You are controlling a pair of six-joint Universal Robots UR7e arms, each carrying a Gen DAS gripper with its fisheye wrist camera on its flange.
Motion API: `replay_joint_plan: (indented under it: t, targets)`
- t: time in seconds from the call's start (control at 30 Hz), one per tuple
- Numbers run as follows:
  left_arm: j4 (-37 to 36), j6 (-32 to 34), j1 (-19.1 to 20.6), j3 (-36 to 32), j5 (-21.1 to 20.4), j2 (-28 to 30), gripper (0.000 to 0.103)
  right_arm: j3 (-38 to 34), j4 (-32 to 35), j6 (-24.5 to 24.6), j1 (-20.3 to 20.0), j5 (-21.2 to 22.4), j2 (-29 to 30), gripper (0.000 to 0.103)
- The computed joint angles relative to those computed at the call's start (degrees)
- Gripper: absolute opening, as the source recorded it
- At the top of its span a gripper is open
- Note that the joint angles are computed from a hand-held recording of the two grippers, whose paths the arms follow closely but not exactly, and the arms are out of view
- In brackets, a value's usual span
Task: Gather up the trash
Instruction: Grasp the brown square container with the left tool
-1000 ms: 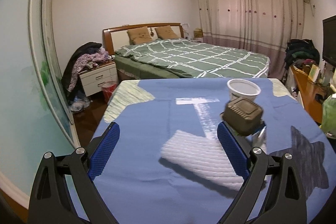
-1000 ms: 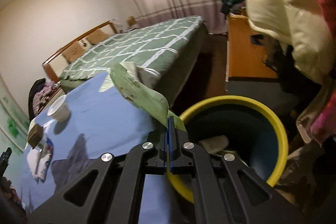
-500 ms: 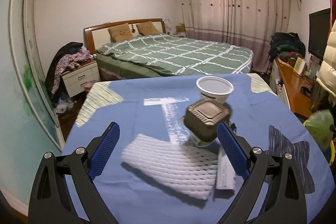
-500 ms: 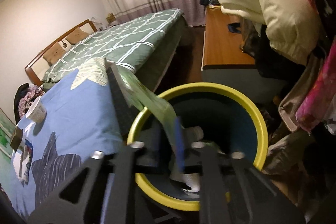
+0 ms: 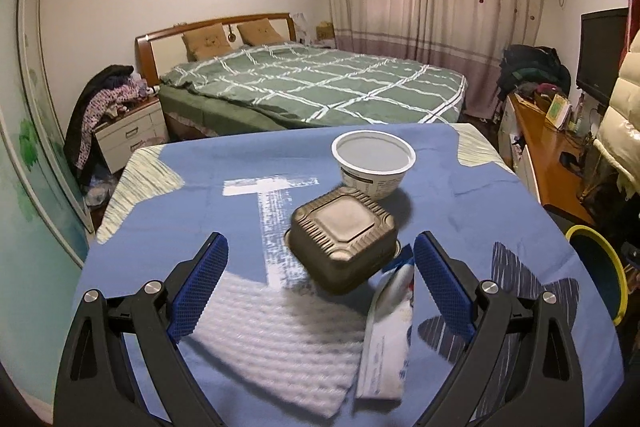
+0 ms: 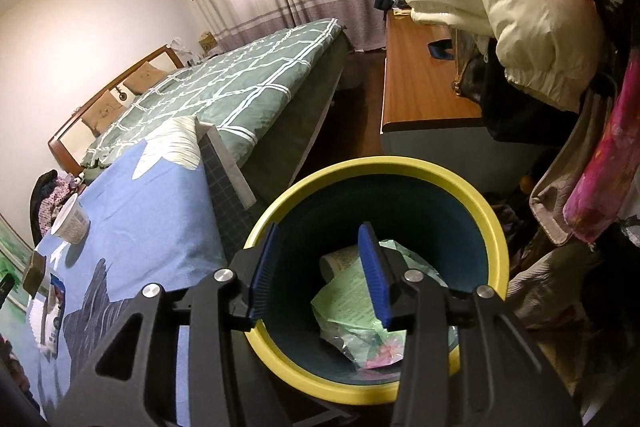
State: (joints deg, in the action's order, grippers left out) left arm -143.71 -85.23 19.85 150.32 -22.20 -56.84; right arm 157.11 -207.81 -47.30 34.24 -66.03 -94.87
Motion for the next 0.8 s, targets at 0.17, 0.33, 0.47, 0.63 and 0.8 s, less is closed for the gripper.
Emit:
replay_joint_plan:
  t: [0.17, 0.33, 0.47, 0.63, 0.8]
  targets:
    - [-6.4, 7.6, 4.6, -3.3, 1.7, 3.5, 0.093, -0.3, 0.9, 0.2, 0.2, 0.0, -0.1, 0.040]
    - [-15.1, 15.1, 8.9, -5.4, 0.8, 6.8, 0.093, -0.5, 1.3, 0.2, 0.5, -0.2, -0.2, 0.040]
    - [-18.0, 17.8, 11.0, -6.6, 1.1, 8.5, 0.093, -0.5, 1.3, 0.2, 0.6, -0.2, 0.0, 0.040]
    - [-19.4, 19.4, 11.8, -6.8, 1.4, 9.1, 0.093, -0.6, 1.1, 0.3, 0.8, -0.5, 0.4, 0.040]
    - [-23.3, 22.5, 12.7, -7.0, 0.7, 10.3, 0.079, -0.6, 1.1, 0.1, 0.8, -0.4, 0.4, 0.040]
